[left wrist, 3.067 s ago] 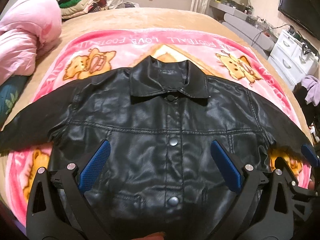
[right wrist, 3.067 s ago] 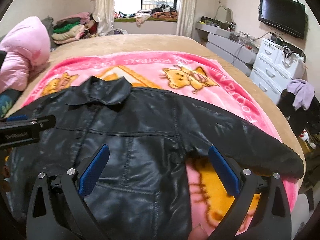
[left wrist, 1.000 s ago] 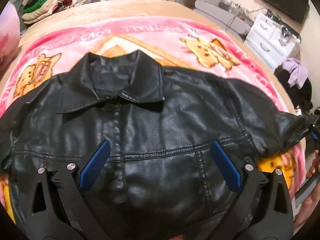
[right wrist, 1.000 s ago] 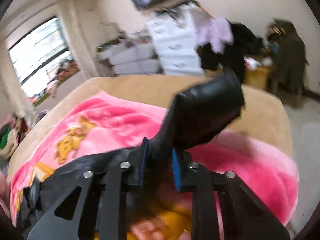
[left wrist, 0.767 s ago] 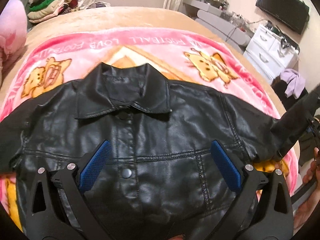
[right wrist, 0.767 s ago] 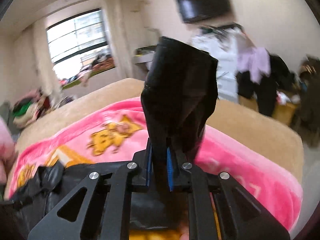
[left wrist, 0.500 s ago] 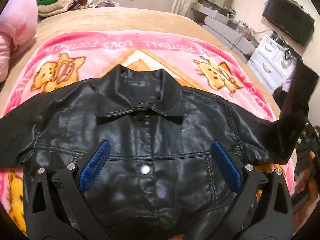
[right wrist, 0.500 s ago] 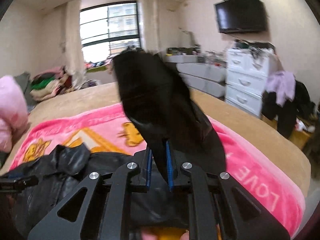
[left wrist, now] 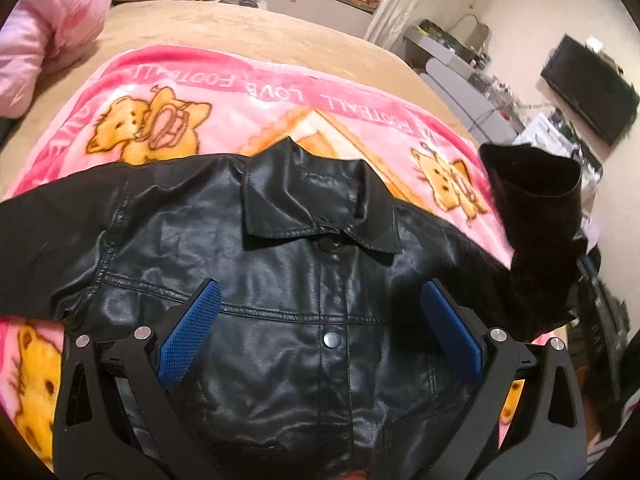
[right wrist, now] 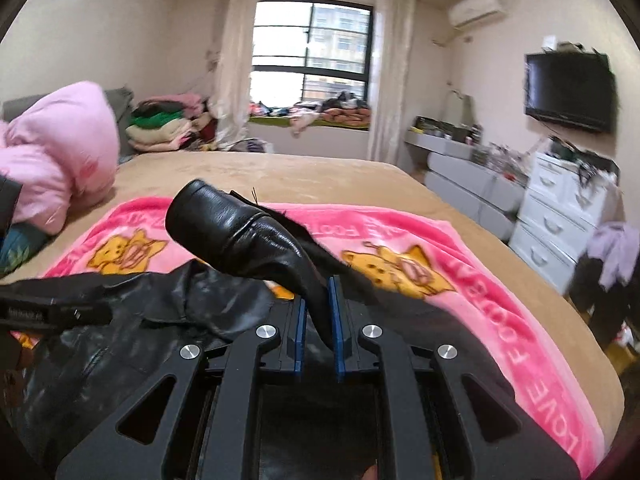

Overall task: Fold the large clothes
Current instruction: 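Fold the held sleeve across the jacket body and open the right tool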

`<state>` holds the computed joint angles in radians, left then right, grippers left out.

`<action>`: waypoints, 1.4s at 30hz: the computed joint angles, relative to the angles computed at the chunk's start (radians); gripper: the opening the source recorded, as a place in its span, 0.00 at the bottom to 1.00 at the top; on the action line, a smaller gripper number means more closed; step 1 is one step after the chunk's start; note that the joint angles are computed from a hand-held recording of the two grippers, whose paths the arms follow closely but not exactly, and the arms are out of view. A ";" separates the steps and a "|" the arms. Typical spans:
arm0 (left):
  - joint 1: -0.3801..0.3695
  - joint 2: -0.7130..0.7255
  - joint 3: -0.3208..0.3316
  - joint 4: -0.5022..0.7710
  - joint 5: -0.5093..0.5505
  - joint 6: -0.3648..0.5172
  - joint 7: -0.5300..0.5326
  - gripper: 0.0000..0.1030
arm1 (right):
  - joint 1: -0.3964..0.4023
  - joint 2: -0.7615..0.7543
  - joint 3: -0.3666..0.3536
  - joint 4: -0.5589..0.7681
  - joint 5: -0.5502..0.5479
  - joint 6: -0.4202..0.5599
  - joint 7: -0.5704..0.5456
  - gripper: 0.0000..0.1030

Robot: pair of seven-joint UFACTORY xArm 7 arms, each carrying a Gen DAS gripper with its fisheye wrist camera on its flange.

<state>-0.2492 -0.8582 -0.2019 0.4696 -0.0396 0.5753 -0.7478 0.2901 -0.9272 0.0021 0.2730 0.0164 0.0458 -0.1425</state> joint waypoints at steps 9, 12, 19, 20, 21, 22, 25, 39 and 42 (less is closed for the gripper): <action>-0.024 -0.081 0.115 -0.072 -0.090 -0.037 0.040 0.91 | 0.058 0.075 0.084 0.011 -0.023 -0.021 0.034 0.09; -0.061 -0.087 0.165 -0.100 -0.153 -0.077 0.078 0.91 | 0.071 0.090 0.096 0.004 -0.033 -0.023 0.044 0.09; -0.265 -0.093 0.353 -0.198 -0.396 -0.269 0.197 0.91 | 0.178 0.139 0.068 -0.020 -0.029 0.022 0.032 0.10; -0.305 -0.082 0.383 -0.204 -0.424 -0.294 0.224 0.91 | 0.198 0.149 0.062 -0.024 -0.024 0.023 0.028 0.11; -0.322 -0.074 0.396 -0.205 -0.440 -0.300 0.241 0.91 | 0.224 0.160 0.052 -0.027 -0.016 0.028 0.024 0.11; -0.351 -0.058 0.414 -0.204 -0.462 -0.308 0.260 0.91 | 0.251 0.167 0.040 -0.032 -0.006 0.039 0.020 0.11; -0.451 0.009 0.483 -0.187 -0.534 -0.324 0.335 0.91 | 0.297 0.167 0.025 -0.053 0.015 0.064 0.003 0.12; -0.441 0.210 0.399 -0.122 -0.681 -0.359 0.456 0.81 | 0.308 -0.152 -0.078 -0.116 0.183 0.399 -0.189 0.82; -0.411 0.253 0.353 -0.099 -0.664 -0.365 0.457 0.44 | 0.254 -0.211 -0.108 -0.119 0.217 0.419 -0.205 0.82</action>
<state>-0.6600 -0.6052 0.1508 0.3704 -0.7031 0.2102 -0.2911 0.5442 -1.1381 -0.1060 0.1535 0.2334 0.4652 -0.3474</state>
